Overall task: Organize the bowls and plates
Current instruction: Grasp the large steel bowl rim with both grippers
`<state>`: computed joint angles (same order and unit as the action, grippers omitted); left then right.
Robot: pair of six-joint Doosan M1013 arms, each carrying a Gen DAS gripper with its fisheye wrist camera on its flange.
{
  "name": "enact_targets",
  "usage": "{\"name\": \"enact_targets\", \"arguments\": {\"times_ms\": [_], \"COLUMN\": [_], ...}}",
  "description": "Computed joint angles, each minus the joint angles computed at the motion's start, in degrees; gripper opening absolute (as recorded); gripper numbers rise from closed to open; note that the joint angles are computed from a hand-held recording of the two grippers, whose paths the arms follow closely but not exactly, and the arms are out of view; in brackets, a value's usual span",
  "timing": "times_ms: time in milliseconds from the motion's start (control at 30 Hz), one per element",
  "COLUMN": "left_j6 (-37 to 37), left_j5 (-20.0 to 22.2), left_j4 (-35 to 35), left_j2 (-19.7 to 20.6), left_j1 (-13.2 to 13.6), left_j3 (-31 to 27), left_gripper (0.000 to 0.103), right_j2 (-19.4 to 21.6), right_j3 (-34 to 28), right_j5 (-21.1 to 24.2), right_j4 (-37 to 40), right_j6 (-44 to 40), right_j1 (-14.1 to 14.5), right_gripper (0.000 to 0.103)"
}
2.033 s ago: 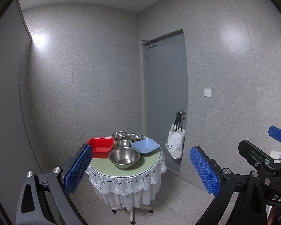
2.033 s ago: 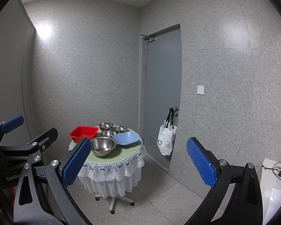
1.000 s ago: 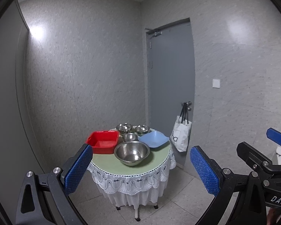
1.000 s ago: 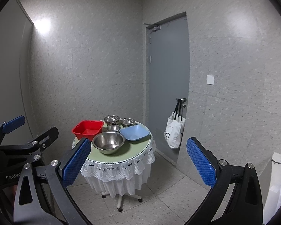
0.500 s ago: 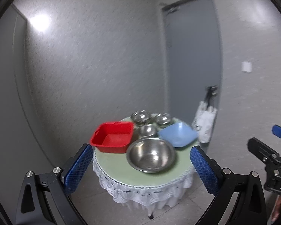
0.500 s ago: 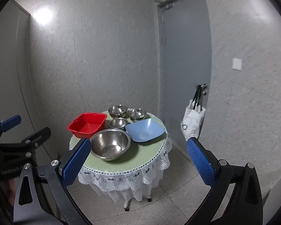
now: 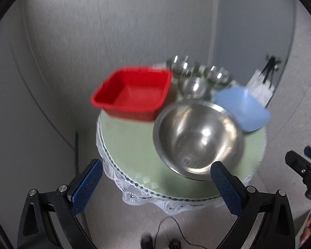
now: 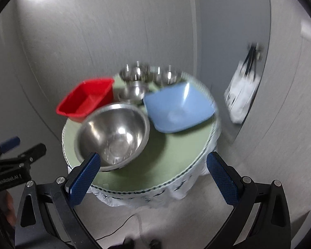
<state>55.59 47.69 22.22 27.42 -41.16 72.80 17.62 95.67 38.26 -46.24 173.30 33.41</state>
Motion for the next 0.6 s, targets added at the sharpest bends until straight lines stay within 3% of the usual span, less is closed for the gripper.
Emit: {"name": "enact_targets", "arguments": {"times_ms": [100, 167, 200, 300, 400, 467, 600], "left_j6": [5.12, 7.93, 9.44, 13.71, 19.08, 22.31, 28.78], "left_j5": [3.92, 7.28, 8.75, 12.04, 15.28, 18.39, 21.47], "left_j4": [-7.69, -11.67, -12.43, -14.93, -18.03, -19.51, -23.42], "left_j2": [5.65, 9.77, 11.82, 16.44, 21.41, 24.71, 28.34], "left_j1": [2.44, 3.68, 4.07, 5.29, 6.55, 7.2, 8.13], "left_j3": [-7.05, -12.57, -15.36, -21.9, -29.53, -35.13, -41.19], "left_gripper": [0.091, 0.079, 0.078, 0.063, 0.051, 0.037, 0.026], "right_j2": [2.27, 3.4, 4.32, 6.7, 8.65, 9.81, 10.9], "right_j3": [-0.42, -0.33, -0.68, -2.91, -4.8, -5.82, -7.23], "right_j5": [-5.93, -9.43, -11.02, -10.01, -8.47, -7.99, -7.45], "right_j4": [13.51, 21.48, 25.96, 31.59, 35.33, 38.1, 41.17], "right_j6": [-7.85, -12.21, -15.07, -19.24, -22.32, -24.15, -27.21], "right_j1": [-3.66, -5.42, -6.45, -7.64, -8.43, -8.91, -9.21], "right_gripper": [0.103, 0.098, 0.096, 0.087, 0.071, 0.058, 0.043]}}
